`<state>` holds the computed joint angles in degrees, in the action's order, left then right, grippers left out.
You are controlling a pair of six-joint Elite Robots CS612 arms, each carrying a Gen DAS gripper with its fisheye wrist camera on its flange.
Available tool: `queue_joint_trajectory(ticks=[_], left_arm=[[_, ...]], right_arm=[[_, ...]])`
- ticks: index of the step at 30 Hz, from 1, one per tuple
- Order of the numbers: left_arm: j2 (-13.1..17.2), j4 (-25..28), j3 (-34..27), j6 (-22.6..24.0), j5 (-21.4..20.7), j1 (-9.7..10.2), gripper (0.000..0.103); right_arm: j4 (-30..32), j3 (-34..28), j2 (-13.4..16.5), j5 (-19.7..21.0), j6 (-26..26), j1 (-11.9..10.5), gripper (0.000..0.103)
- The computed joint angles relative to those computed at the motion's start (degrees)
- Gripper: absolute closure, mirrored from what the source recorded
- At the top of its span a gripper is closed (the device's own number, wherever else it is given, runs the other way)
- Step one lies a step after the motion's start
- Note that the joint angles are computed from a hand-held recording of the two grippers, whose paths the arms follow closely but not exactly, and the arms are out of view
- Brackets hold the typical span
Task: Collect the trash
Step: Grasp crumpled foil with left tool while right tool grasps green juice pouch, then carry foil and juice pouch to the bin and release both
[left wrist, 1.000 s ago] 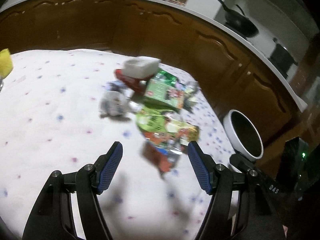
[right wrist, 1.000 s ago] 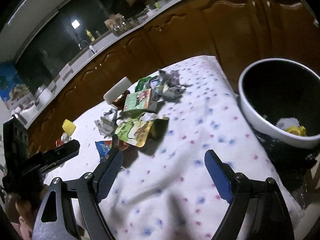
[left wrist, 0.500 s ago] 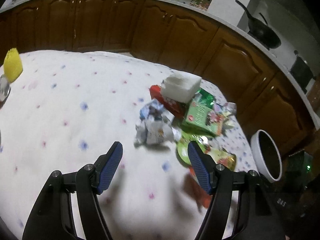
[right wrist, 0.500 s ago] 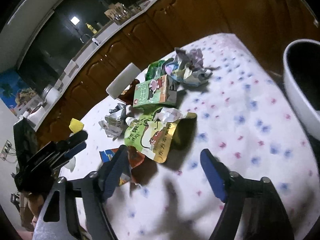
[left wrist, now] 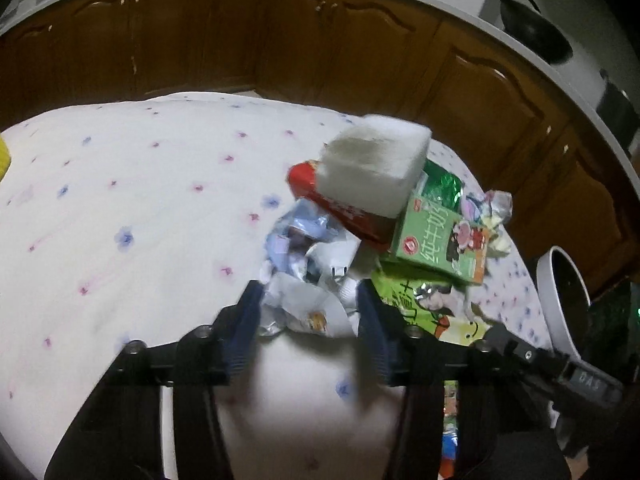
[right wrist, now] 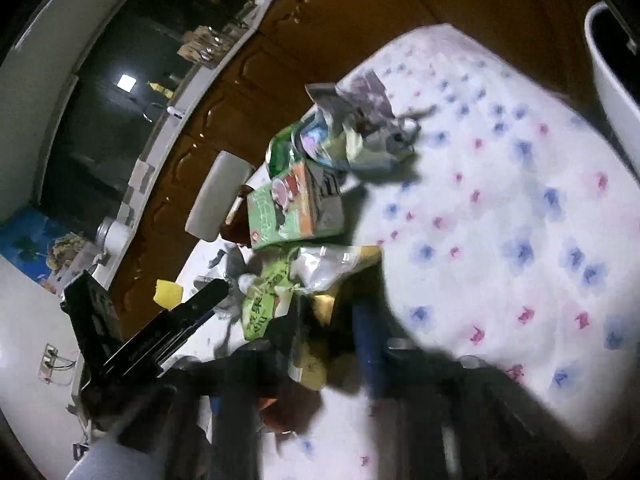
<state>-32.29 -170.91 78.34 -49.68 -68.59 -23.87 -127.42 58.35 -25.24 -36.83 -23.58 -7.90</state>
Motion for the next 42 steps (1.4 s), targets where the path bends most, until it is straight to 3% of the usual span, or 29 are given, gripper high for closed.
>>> queue_joint_trajectory(ticks=[2,4,11,15,18,20,22,24,27,30,33,34,36,38,42], left_arm=[[-0.26,-0.70,0.54,0.83,0.66,-0.27,0.071],[-0.61,-1.34,1.24,0.82,0.89,-0.40,0.075],[-2.09,-3.66,4.06,0.11,2.40,-1.29,0.078],[-2.56,-4.83,4.86,-0.56,2.83,-1.74,0.078],[-2.95,-6.05,5.49,-0.65,2.96,-2.06,0.078],[-3.27,-6.71,6.00,-0.51,3.30,-2.37,0.078],[-3.59,-7.32,6.38,-0.41,3.62,-2.63,0.078],[-3.87,-8.03,6.78,-0.59,3.58,-2.77,0.078],[-4.24,-8.93,7.35,-0.39,3.38,-3.05,0.078],[-4.80,-10.26,8.39,-0.38,3.16,-3.41,0.078],[-5.37,-11.26,9.46,-0.38,2.98,-3.70,0.078],[-5.63,-11.61,9.95,-0.32,2.72,-3.74,0.078],[-5.94,-12.04,10.55,-0.66,2.25,-3.79,0.078],[-6.18,-13.19,11.11,-1.05,0.99,-3.73,0.078],[-6.50,-14.79,11.03,0.12,1.29,-4.24,0.078]], right_arm=[[-1.87,0.86,-0.35,-0.22,0.06,-0.16,0.082],[-4.32,2.20,-1.05,-0.79,-0.50,-0.33,0.083],[-11.81,6.50,-3.25,-1.80,-0.25,-1.54,0.084],[-11.39,7.95,-4.26,-4.42,-2.39,-2.55,0.085],[-6.99,9.58,-5.86,-5.28,-7.66,-3.30,0.084],[-7.31,11.04,-7.06,-7.26,-9.88,-3.44,0.078],[-14.61,13.25,-7.89,-10.17,-8.98,-3.45,0.060],[-22.44,15.30,-8.75,-11.75,-9.88,-3.34,0.060],[-21.58,14.70,-9.05,-10.89,-16.29,-2.61,0.061],[-19.42,13.44,-8.75,-12.16,-24.45,-1.25,0.064],[-14.82,10.46,-7.46,-19.07,-31.54,0.86,0.068],[-12.74,9.34,-6.90,-21.73,-34.27,1.61,0.074],[-13.97,10.19,-7.06,-21.98,-36.38,1.83,0.078],[-16.90,11.58,-7.65,-23.14,-37.50,2.08,0.091],[-18.15,13.10,-8.39,-21.03,-34.42,1.27,0.097]])
